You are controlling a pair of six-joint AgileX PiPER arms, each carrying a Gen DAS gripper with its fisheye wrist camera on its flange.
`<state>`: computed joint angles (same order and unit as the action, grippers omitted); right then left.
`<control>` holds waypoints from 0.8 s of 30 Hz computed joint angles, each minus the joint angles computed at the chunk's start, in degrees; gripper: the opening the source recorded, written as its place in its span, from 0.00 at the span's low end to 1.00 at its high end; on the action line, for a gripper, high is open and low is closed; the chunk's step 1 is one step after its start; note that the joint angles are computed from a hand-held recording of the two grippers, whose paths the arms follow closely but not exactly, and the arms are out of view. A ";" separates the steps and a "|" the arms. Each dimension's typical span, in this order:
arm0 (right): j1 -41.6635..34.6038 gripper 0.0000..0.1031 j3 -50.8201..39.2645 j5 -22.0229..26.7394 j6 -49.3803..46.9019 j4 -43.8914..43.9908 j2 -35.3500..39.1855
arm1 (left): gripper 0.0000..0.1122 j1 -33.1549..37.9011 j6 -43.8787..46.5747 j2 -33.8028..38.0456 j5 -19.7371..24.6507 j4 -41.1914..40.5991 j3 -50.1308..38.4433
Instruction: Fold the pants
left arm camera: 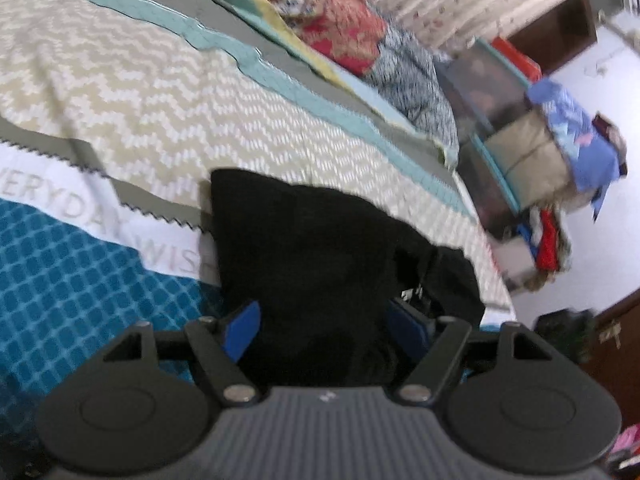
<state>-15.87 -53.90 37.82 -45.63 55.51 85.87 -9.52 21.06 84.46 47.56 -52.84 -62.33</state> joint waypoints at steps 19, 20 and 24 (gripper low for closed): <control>-0.62 0.20 -13.35 5.92 0.47 -0.88 14.72 | 0.62 -6.67 -5.01 5.34 -0.71 8.81 -3.29; -3.36 0.19 -13.42 9.15 -1.44 2.54 15.80 | 0.62 -6.83 -5.37 5.64 -0.74 9.23 -3.64; -4.25 0.20 -14.84 11.37 1.37 0.77 14.87 | 0.64 -7.51 -7.15 5.64 0.10 10.98 -5.23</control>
